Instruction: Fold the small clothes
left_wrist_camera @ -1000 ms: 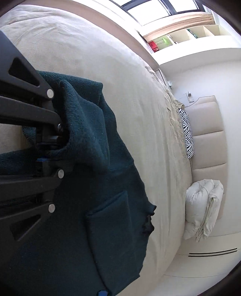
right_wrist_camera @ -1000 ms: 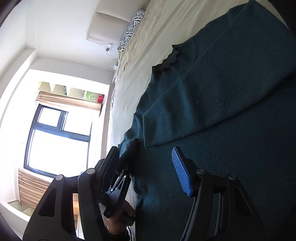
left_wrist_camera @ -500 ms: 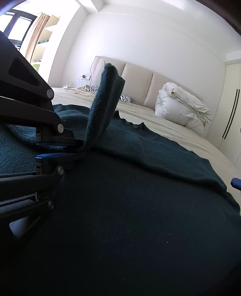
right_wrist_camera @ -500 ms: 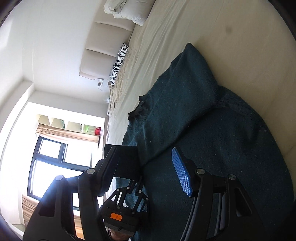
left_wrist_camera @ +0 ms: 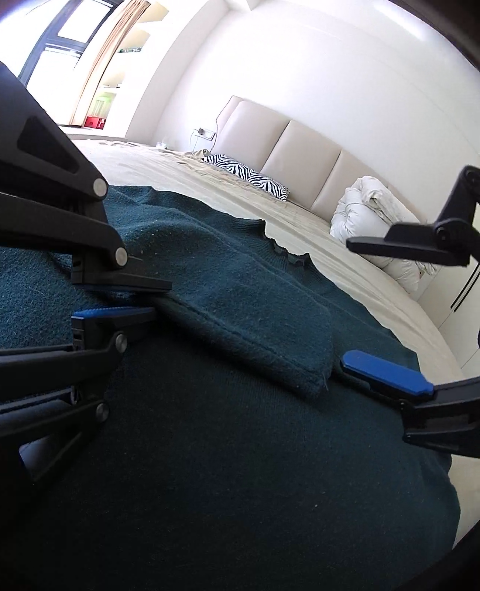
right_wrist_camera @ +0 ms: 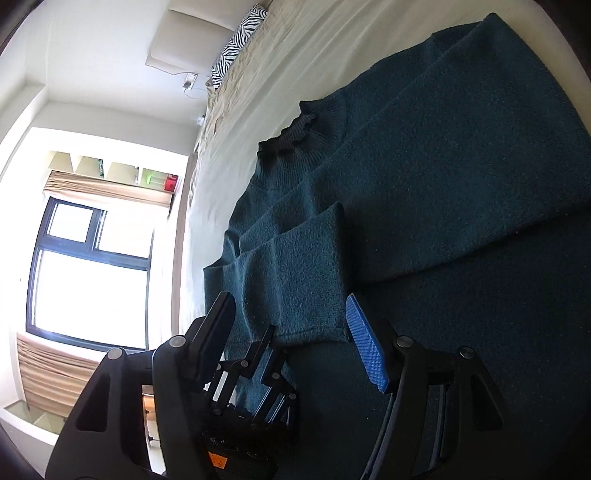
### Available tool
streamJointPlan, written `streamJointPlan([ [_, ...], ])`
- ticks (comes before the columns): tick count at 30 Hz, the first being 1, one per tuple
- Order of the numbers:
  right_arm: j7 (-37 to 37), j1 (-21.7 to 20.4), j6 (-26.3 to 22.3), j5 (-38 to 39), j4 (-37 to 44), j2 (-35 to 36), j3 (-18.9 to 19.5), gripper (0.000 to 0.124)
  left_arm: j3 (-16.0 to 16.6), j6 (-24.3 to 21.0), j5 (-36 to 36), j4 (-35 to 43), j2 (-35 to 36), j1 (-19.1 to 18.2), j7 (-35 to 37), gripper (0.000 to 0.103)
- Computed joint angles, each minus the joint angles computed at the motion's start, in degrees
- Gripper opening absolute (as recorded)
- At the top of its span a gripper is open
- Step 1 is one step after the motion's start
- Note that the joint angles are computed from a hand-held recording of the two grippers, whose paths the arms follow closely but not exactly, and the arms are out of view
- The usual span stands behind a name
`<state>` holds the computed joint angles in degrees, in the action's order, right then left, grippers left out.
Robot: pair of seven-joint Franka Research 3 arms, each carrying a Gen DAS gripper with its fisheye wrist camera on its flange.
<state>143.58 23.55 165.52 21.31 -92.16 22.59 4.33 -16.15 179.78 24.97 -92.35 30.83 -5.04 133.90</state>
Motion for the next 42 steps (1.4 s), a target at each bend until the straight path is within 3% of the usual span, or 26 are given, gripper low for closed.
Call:
streamJointPlan([
  [2, 2.06, -0.04, -4.18, -0.28, 3.10, 2.26, -0.73, 0.062, 0.30, 0.56, -0.30, -0.37, 0.02, -0.32, -0.74, 0.009],
  [7, 2.51, -0.57, -4.73, 0.98, 7.77, 7.02, 0.37, 0.059, -2.07, 1.07, -0.80, -1.36, -0.20, 1.93, -1.03, 0.010],
  [10, 4.27, 0.51, -7.59, -1.11, 9.19, 7.55, -1.27, 0.055, -3.12, -0.25, -1.99, 0.81, 1.28, 2.26, -0.61, 0.011],
  [12, 8.83, 2.04, -5.55, -2.43, 5.50, 5.21, -3.35, 0.050, -3.91, -0.82, -2.81, 1.64, 1.93, 2.76, -0.39, 0.012],
  [14, 10.00, 1.89, -2.21, -2.35, 1.98, 3.36, -3.11, 0.050, -4.95, -1.60, -3.82, 2.30, 2.45, 3.48, 0.05, 0.012],
  [19, 7.78, -0.24, 0.36, 0.21, -0.19, 2.84, -0.23, 0.049, -6.29, -3.49, -6.15, 3.71, 3.29, 4.20, 1.45, 0.012],
  [22, 1.50, -3.22, 2.07, 4.51, 2.33, 5.27, 4.08, 0.050, -6.79, -4.53, -7.63, 4.71, 3.91, 4.39, 2.26, 0.012],
  [25, -0.01, -2.27, 0.44, 4.34, 5.25, 7.02, 3.19, 0.049, -6.90, -5.95, -9.09, 6.97, 5.22, 4.24, 3.18, 0.012],
  [28, -1.94, -2.88, 0.69, 6.55, 6.24, 8.10, 4.26, 0.032, -6.70, -6.09, -10.13, 7.35, 5.45, 4.02, 3.65, 0.012],
  [34, 0.84, 0.58, -4.44, 2.06, 8.16, 7.70, -0.27, 0.013, -6.43, -6.85, -11.60, 8.34, 5.89, 3.68, 4.04, 0.013],
  [37, 4.58, 3.16, -9.89, -4.65, 10.37, 6.93, -4.09, 0.009, -5.67, -6.69, -11.99, 9.17, 6.20, 3.07, 3.45, 0.019],
  [39, 6.58, 4.42, -12.75, -9.74, 11.88, 6.34, -6.08, 0.009, -5.47, -6.96, -12.53, 9.61, 6.08, 3.03, 2.53, 0.035],
  [42, 9.82, 5.13, -15.56, -16.15, 12.48, 4.61, -8.08, 0.009, -10.82, -13.37, -17.91, 12.37, 6.36, 7.10, 3.88, 0.059],
])
